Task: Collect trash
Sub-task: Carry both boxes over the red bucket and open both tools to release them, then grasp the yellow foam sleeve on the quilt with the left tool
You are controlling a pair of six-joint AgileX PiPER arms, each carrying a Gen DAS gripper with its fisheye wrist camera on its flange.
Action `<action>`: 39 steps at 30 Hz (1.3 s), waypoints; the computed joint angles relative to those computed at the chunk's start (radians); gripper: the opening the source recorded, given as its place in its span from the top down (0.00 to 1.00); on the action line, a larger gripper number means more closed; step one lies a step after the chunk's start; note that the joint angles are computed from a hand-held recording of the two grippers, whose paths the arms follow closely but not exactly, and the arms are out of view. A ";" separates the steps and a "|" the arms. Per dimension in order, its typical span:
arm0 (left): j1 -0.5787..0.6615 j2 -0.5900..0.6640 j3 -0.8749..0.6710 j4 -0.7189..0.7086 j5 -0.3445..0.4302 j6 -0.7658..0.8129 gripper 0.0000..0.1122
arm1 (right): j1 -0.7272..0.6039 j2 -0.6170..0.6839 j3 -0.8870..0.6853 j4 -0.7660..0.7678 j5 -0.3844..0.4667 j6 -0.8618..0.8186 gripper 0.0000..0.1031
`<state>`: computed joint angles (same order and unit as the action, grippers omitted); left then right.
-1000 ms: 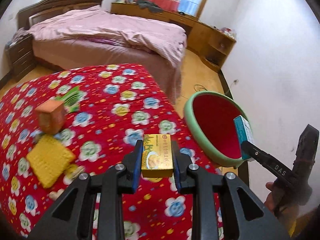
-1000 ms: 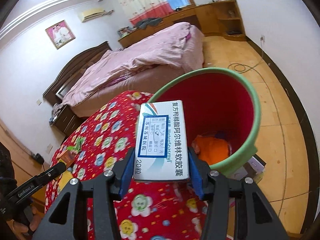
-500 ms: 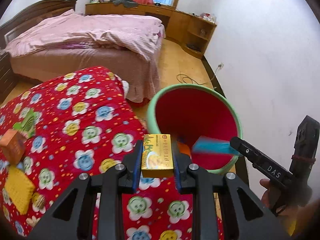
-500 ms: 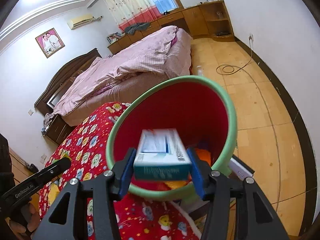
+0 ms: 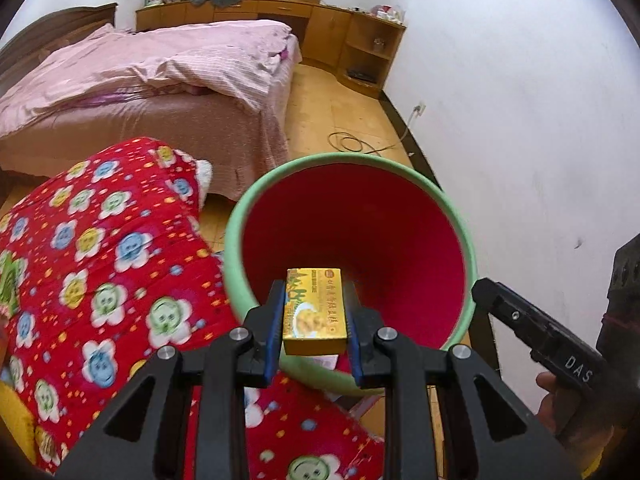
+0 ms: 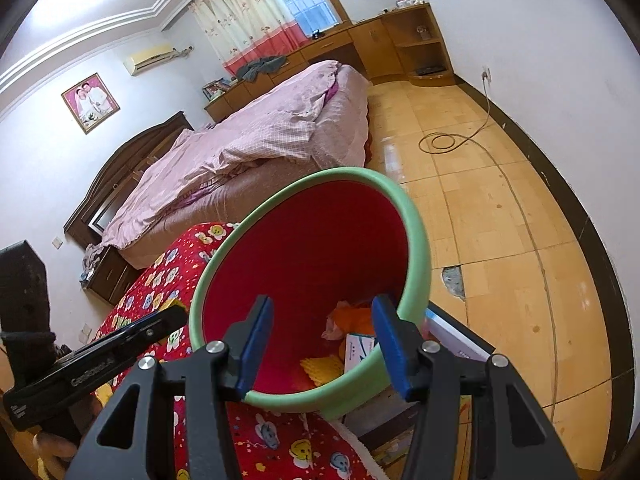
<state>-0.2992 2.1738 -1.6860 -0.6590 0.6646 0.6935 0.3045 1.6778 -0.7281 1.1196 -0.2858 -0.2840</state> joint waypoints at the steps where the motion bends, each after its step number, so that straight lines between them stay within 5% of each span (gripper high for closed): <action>1: -0.002 0.006 -0.010 -0.003 0.005 -0.002 0.76 | -0.004 -0.002 0.005 -0.013 0.000 0.013 0.47; 6: -0.004 0.017 -0.035 -0.007 0.015 -0.018 0.63 | -0.020 -0.004 0.019 -0.069 0.005 0.069 0.47; 12: 0.008 -0.013 0.004 0.005 -0.007 -0.024 0.63 | -0.019 -0.007 0.026 -0.103 0.001 0.102 0.47; 39: 0.297 -0.222 0.327 -0.019 -0.139 -0.015 0.54 | 0.209 -0.003 -0.058 0.321 -0.062 -0.260 0.34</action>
<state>-0.0022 1.9518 -1.3591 -0.6784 0.5251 0.6789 0.5139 1.6753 -0.7863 1.4411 -0.3476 -0.5438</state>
